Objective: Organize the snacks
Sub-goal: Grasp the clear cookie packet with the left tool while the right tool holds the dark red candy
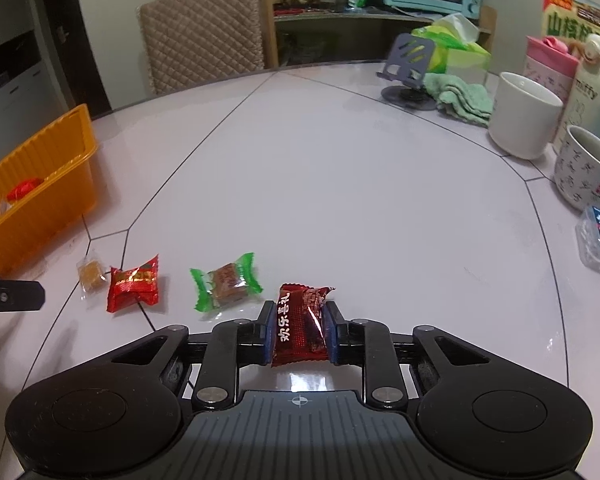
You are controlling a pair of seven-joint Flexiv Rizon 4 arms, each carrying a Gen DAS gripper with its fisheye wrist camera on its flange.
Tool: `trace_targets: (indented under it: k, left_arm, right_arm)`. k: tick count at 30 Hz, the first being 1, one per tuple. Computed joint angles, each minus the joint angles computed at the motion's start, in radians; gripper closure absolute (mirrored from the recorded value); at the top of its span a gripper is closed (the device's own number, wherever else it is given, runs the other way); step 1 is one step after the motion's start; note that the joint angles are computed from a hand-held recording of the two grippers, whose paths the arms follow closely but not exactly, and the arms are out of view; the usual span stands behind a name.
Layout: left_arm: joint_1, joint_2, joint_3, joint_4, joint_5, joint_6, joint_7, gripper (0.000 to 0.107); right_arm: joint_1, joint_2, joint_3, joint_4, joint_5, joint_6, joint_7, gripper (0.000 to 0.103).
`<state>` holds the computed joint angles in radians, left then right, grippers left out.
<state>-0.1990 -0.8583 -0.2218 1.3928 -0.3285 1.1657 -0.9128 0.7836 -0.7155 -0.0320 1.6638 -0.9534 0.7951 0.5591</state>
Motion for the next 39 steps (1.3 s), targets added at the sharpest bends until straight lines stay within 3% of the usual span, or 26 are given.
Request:
trace_targets:
  k: [20,29,35,39]
  left_arm:
    - [-0.118,-0.163,0.098,-0.258,0.099,-0.065,-0.156,0.037]
    - [-0.060,-0.127,0.042,-0.172,0.104,-0.018,-0.071,0.037]
    - [-0.030,-0.109,0.009,-0.123,0.096,0.018,0.030,0.045]
    - [-0.021,-0.106,-0.015,-0.106,0.085,0.033,0.101,0.057]
  right_arm:
    - [-0.020,0.073,0.030,0.096,-0.042,-0.029,0.138,0.078]
    - [-0.029,0.074,0.033,0.117,-0.065,0.009,0.192,0.078]
    - [-0.027,0.076,0.032,0.123,-0.076,0.014,0.211,0.078]
    - [-0.029,0.077,0.035,0.123,-0.073,0.012,0.207,0.078]
